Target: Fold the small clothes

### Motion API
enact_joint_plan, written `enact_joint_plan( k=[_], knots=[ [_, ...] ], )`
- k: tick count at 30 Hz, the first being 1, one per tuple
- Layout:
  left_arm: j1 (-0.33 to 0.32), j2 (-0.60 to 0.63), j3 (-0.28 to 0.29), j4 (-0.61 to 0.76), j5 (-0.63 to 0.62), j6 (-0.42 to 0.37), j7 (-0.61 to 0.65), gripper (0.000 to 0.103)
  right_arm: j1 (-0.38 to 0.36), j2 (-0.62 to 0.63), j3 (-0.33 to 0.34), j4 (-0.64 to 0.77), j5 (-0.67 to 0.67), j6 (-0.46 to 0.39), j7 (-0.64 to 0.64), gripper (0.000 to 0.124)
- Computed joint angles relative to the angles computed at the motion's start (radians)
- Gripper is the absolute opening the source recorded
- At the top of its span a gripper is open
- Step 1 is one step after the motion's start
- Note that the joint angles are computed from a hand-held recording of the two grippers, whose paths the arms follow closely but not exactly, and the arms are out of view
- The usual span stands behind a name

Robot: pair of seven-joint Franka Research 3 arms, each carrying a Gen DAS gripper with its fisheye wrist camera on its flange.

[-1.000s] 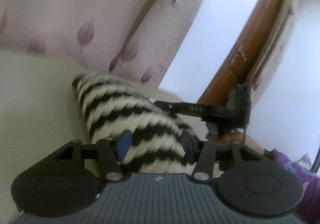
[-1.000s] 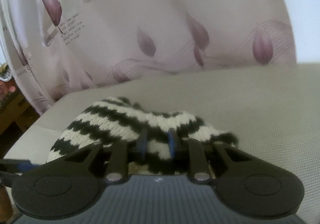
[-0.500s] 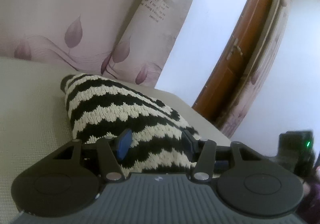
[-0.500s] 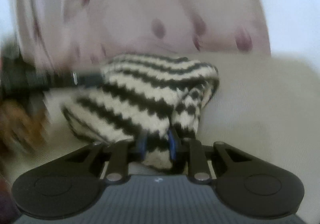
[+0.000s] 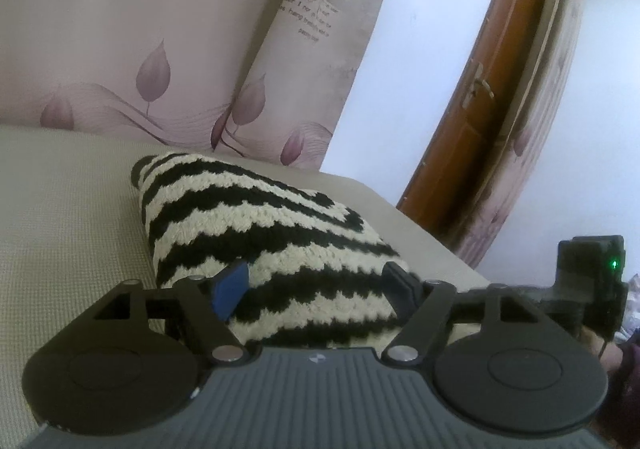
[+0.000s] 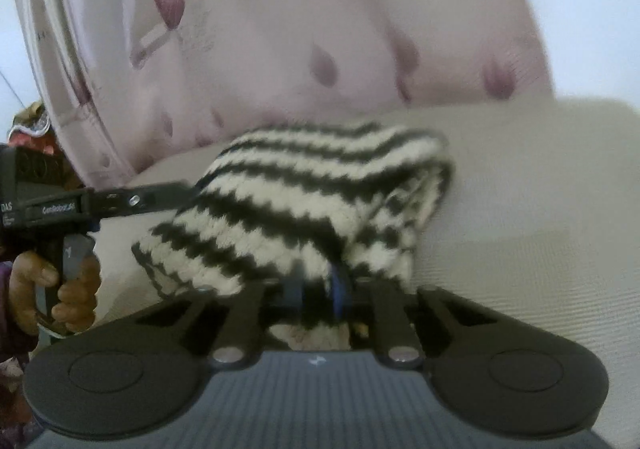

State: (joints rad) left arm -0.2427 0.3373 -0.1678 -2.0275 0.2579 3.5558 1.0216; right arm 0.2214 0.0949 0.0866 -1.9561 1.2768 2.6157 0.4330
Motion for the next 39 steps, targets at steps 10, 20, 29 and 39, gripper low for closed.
enact_joint_plan(
  k=[10,20,29,39],
  knots=[
    [-0.300,-0.053,0.202,-0.074,-0.419,-0.037,0.365,0.064,-0.003,0.006,0.008,-0.025,0.042,0.014,-0.056,0.008],
    [-0.581,-0.038,0.426,-0.028,-0.786,-0.111,0.651,0.063,0.003,0.007,0.007,-0.034,0.094,0.037,-0.097,0.008],
    [-0.821,0.005,0.672,0.005,-0.881,-0.165,0.696,0.063,0.012,0.002,0.007,-0.039,0.092,0.062,-0.104,0.008],
    [-0.978,0.047,0.856,0.007,-0.812,-0.206,0.600,0.063,0.014,0.001,0.007,-0.041,0.101,0.066,-0.112,0.008]
  ],
)
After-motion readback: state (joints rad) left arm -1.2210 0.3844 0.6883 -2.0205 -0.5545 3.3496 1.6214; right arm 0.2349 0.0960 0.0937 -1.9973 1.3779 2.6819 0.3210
